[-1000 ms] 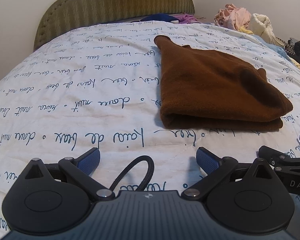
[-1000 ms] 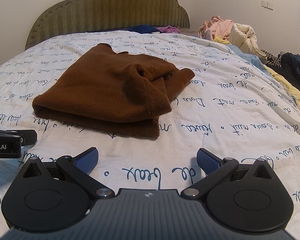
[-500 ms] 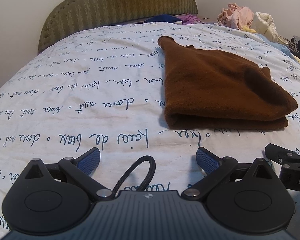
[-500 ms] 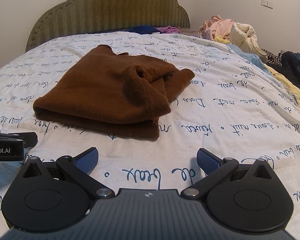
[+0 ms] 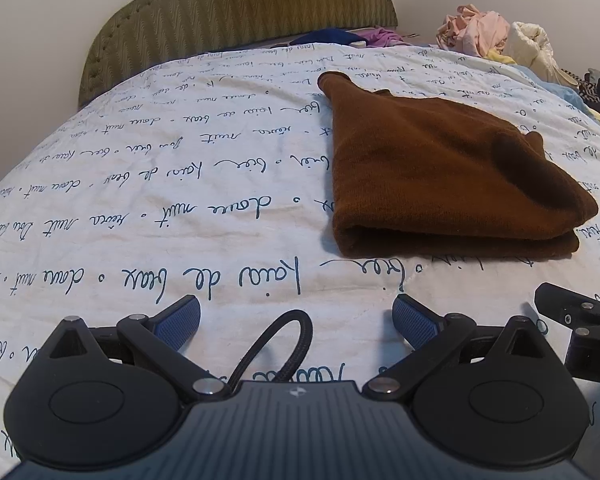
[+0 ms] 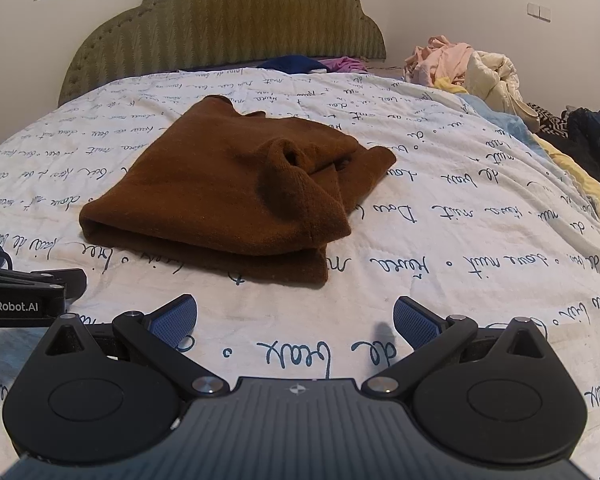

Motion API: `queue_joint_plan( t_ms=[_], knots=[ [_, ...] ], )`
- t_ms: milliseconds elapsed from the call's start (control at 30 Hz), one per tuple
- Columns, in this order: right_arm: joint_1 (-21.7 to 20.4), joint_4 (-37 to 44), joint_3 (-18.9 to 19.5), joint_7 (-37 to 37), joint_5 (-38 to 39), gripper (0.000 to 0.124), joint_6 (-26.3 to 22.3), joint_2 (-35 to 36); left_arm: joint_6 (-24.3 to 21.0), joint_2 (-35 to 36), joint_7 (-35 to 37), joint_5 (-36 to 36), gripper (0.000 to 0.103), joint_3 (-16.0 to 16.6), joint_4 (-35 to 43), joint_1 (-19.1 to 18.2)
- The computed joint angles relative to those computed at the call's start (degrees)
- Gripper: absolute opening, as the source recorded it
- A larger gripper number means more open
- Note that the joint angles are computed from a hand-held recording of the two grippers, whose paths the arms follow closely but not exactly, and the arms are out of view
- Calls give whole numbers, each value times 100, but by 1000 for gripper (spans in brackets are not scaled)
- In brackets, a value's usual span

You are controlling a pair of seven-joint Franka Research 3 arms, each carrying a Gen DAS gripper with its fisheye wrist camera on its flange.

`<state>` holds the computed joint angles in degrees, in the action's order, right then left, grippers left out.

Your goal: Fold small clothes

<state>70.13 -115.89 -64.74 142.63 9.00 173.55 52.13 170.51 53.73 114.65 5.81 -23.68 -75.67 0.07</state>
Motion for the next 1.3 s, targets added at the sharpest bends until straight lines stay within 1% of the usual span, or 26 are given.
queue_joint_plan(
  t_ms=[333,967,1300],
  knots=[
    [-61,28,62,-1,-40,103,-6,-28,16,-11,-18,20,103,14,-22,3],
    [-38,29,47,-6,-40,103,1,-24,47,-35,-28,37,103,0,-72,28],
    [85,23,-55,7,-70,103,-33,-23,83,-120,-48,44,103,-19,-172,99]
  ],
)
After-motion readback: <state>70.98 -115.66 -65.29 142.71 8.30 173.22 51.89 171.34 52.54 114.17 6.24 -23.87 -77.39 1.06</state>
